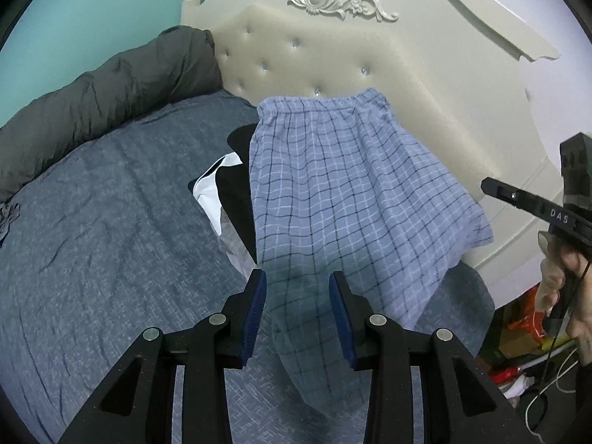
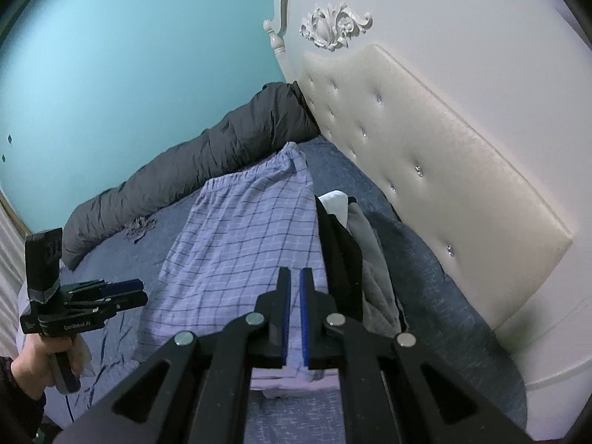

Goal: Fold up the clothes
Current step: 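Withdraw both open tools from the shorts on the stack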

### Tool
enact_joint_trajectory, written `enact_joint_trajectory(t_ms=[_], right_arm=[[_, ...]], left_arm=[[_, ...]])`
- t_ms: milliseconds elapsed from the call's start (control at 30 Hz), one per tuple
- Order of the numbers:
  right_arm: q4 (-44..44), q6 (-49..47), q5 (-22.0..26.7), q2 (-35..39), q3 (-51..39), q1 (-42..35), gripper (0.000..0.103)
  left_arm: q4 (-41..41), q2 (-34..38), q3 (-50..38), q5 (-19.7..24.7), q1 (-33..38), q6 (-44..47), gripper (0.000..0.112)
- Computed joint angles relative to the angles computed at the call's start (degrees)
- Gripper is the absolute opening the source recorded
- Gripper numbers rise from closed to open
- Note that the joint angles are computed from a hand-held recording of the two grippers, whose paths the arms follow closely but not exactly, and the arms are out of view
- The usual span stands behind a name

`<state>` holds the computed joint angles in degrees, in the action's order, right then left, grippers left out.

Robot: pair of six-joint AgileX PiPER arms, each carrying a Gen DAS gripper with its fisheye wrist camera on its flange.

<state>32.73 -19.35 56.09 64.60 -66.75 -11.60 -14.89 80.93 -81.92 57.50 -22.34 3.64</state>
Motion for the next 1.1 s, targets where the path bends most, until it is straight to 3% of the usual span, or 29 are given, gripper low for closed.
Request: enact_joint_trajectory(t_ms=[567, 733, 933, 1100], right_arm=[[-5.0, 10.3, 3.0, -10.2, 0.1, 3.6, 0.006], [-11.3, 16.6, 3.4, -13.0, -1.1, 8.3, 0.010], [-16.9, 23.5, 4.6, -15.9, -1.7, 13.2, 0.021], [-25.8, 33.2, 5.4, -18.9, -1.9, 21.2, 0.043]], left_arm=[[6.4, -8.7, -1.2, 3.7, -6.2, -8.6, 0.050], [10.1, -11.3, -1.4, 4.6, -9.8, -12.8, 0.052], [14.9, -14.1, -1.8, 6.1, -14.7, -18.3, 0.058], [19.2, -16.5, -2.0, 7.8, -19.5, -22.5, 0.063]])
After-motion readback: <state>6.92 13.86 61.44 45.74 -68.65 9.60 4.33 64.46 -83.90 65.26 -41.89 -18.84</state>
